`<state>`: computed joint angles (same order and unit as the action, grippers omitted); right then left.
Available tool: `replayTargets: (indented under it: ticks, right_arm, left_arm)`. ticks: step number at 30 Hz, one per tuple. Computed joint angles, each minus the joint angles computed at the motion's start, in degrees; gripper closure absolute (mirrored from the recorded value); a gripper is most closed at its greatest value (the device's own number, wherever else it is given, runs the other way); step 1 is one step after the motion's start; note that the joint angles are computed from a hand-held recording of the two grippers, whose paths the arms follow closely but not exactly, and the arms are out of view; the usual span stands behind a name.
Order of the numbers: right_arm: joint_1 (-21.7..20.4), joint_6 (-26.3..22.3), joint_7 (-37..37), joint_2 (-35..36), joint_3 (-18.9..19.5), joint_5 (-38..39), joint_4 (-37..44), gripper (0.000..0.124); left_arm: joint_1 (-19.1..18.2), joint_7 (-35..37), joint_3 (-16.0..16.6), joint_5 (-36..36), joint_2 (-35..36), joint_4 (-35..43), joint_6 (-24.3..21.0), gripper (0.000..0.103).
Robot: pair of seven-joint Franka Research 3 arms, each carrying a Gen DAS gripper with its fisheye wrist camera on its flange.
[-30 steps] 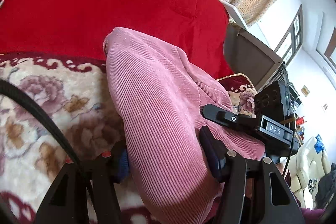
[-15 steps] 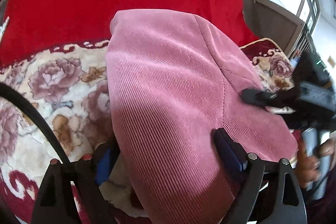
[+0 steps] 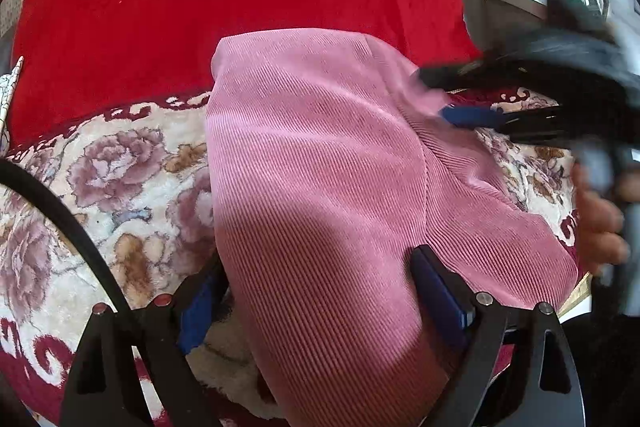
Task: Fold large clothes
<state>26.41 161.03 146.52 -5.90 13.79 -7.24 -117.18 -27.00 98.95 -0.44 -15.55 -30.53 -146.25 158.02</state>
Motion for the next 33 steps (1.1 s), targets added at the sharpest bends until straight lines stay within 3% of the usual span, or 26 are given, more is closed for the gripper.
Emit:
replayTargets:
  ticks: [3, 5, 11, 18, 22, 27, 30, 33]
  right_arm:
    - [0.35, -5.98, -1.03, 5.23, -1.2, 2.53, 3.6, 0.083]
    - [0.9, -2.58, -2.83, 5.98, -2.31, 5.62, 2.15, 0.083]
    - [2.0, -7.91, 1.66, 2.69, -1.96, -1.87, 2.2, 0.081]
    - [1.24, -10.9, 5.38, -6.49, 2.67, -6.78, -2.31, 0.081]
    - [0.56, -10.8, 8.11, -7.06, 4.52, -5.62, -4.46, 0.081]
    - [0.03, -4.97, 11.73, -4.34, 3.82, -5.18, -7.38, 0.081]
    - [0.76, -5.89, 10.32, -6.36, 3.38, -2.67, -7.61, 0.08]
    - [-0.05, -10.07, 11.7, -9.6, 5.32, -4.35, -7.0, 0.073]
  left_arm:
    - [1.21, -0.83, -1.63, 1.95, -0.29, -0.58, 1.35, 0.011]
    - [2.09, -1.69, -2.87, 4.23, -0.57, -1.25, 2.9, 0.011]
    - [2.65, -4.27, -3.22, 8.29, -1.03, -1.96, 4.3, 0.01]
    - [3.34, -7.66, -3.72, 12.17, -1.32, -2.47, 5.56, 0.01]
    - [3.21, -9.27, -3.46, 12.95, -1.42, -2.84, 6.04, 0.009]
    - [2.52, -12.3, -2.34, 11.36, -3.1, -3.26, 3.35, 0.009]
    - [4.65, -14.36, -3.95, 13.04, -7.29, -3.92, 0.45, 0.01]
    - [9.57, -19.43, -8.36, 18.04, -13.36, -4.52, -2.71, 0.01]
